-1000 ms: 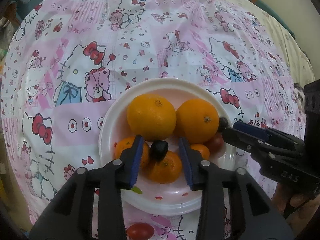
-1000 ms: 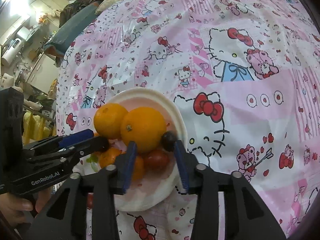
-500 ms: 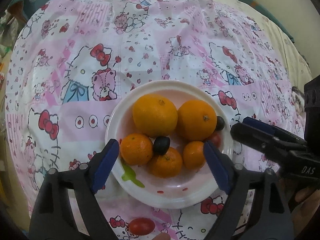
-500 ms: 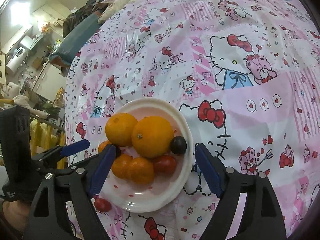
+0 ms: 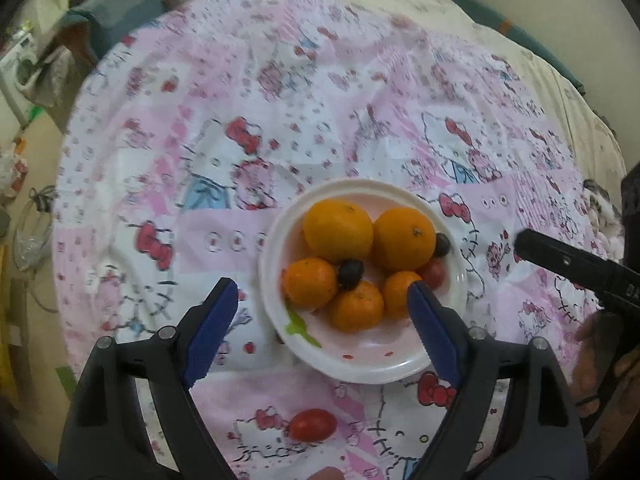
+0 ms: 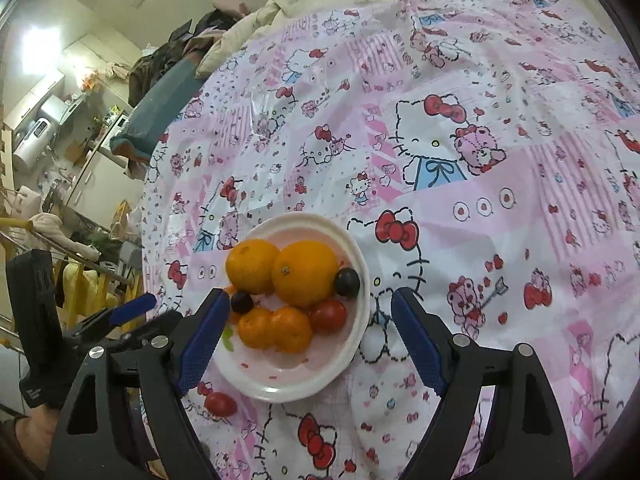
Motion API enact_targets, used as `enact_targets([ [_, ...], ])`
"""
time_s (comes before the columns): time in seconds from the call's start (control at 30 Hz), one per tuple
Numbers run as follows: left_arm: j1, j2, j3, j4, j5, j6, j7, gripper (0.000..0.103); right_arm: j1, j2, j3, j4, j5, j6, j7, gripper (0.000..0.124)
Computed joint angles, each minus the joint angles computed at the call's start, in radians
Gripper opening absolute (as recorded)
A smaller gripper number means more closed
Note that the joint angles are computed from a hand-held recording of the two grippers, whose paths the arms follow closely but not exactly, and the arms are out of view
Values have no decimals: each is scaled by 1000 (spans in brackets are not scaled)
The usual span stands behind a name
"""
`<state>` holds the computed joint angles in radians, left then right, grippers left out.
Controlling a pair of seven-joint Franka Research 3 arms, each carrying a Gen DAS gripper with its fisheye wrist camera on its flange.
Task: Organize fruits
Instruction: 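Open both grippers to drop the black grapes on the plate, then grasp the oval red tomato with the left gripper while the right gripper grasps the green grape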
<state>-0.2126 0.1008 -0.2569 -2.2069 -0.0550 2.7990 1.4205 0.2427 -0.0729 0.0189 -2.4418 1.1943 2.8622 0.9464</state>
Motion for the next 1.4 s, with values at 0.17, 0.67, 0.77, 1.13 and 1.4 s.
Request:
enact_targets([
  [0.17, 4, -59, 9, -61, -31, 8, -11, 91, 20, -62, 5, -52, -10, 16, 12, 87],
  [0.67, -53, -186, 61, -217, -158, -10, 42, 91, 119, -196, -6, -215, -36, 68, 135, 87],
  [0.77, -54, -165, 61, -214, -149, -2, 32, 91, 123, -183, -18, -214, -48, 60, 167, 87],
  [1.13, -43, -23, 21, -106, -56, -193, -23, 78, 90, -129, -21, -191, -65, 24, 226, 87],
  [1.4, -26, 14, -1, -84, -23, -276, -49, 40, 84, -98, -17, -165, -57, 7, 215, 87],
])
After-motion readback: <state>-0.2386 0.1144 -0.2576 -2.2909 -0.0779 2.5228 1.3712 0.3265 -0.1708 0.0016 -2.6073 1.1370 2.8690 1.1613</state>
